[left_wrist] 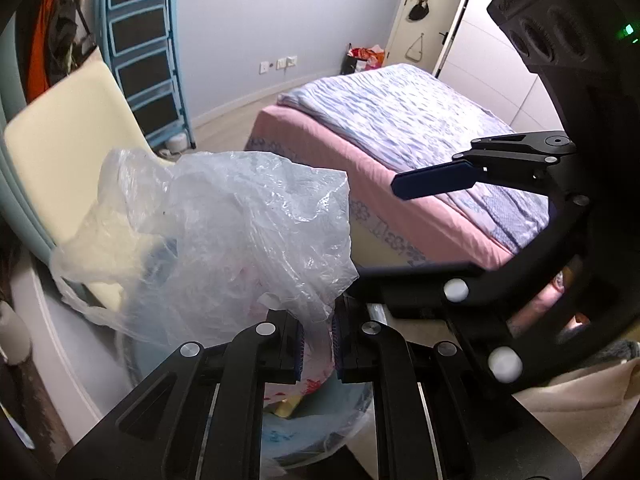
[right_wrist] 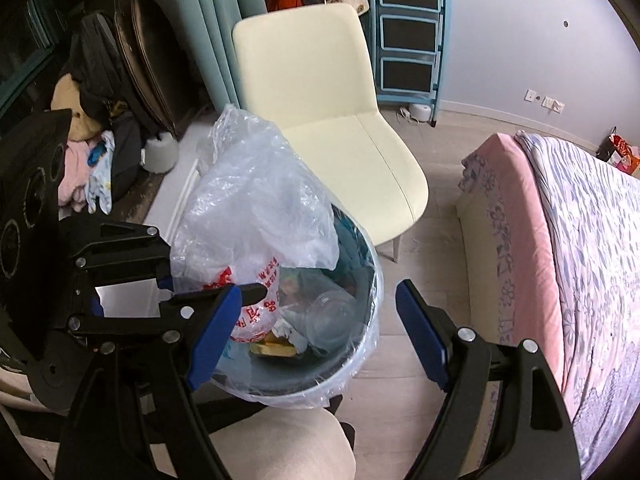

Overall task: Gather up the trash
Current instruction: 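Carry the plastic bag in the left gripper over the bin, then lower the bag into the bin and open the left gripper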

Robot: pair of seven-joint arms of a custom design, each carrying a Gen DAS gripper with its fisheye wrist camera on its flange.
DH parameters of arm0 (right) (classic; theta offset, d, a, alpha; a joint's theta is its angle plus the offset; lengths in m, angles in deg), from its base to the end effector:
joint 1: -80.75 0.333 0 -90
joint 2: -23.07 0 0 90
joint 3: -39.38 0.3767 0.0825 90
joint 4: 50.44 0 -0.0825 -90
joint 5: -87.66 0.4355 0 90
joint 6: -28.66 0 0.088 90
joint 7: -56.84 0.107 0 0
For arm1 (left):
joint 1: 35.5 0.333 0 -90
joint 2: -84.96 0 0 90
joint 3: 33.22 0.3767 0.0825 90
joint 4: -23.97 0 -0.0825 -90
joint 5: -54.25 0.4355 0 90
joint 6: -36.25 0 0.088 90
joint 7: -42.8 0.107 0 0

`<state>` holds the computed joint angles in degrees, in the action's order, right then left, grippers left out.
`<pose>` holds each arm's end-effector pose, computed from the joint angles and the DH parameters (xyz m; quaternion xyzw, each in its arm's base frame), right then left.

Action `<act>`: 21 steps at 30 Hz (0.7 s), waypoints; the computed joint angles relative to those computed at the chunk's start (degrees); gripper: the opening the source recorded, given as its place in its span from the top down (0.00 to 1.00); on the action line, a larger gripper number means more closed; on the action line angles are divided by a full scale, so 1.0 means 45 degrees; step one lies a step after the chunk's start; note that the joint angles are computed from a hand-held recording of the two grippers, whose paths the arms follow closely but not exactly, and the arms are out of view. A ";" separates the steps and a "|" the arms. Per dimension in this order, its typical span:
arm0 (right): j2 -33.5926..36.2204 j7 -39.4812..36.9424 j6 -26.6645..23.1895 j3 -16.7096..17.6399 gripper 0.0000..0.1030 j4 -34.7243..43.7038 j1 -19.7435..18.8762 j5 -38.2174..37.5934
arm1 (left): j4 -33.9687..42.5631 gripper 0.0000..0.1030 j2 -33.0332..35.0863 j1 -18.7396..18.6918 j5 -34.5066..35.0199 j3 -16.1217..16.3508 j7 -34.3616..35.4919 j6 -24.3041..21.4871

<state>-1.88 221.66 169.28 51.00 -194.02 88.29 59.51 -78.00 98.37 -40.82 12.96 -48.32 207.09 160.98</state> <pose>0.4334 0.1569 0.5026 -0.4269 0.8578 -0.2225 0.1802 0.6557 -0.2553 0.4921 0.1429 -0.9287 0.3407 0.0315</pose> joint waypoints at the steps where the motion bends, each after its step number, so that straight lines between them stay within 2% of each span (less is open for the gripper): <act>1: 0.0144 -0.0137 -0.0071 -0.0014 0.26 0.0070 0.0067 0.0072 | 0.0032 0.91 0.0060 -0.0051 0.0130 0.0004 -0.0123 -0.0007; 3: 0.0273 -0.0303 -0.0255 0.0025 0.26 0.0121 0.0151 0.0036 | -0.0024 0.91 0.0131 -0.0093 0.0375 0.0020 -0.0288 -0.0017; 6: 0.0471 -0.0331 0.0290 -0.0231 0.26 -0.0080 0.0267 0.0394 | -0.0047 0.91 0.0253 -0.0064 0.0589 0.0044 -0.0538 -0.0160; 16: 0.1233 -0.0034 0.0533 -0.0341 0.26 -0.0194 0.0331 0.0759 | -0.0089 0.91 0.0749 -0.0031 0.1755 0.0144 -0.1837 -0.0152; 18: 0.1473 0.0086 0.0716 -0.0361 0.26 -0.0190 0.0296 0.0613 | 0.0050 0.82 0.0989 -0.0114 0.2423 0.0240 -0.2374 -0.0248; 20: 0.1645 0.0432 0.1050 -0.0336 0.26 -0.0207 0.0187 0.0300 | -0.0062 0.61 0.1110 -0.0432 0.3585 0.0434 -0.3403 0.0306; 21: 0.1762 0.0621 0.1333 -0.0337 0.26 -0.0213 0.0125 0.0100 | -0.0141 0.57 0.1106 -0.0438 0.3809 0.0447 -0.3732 0.0607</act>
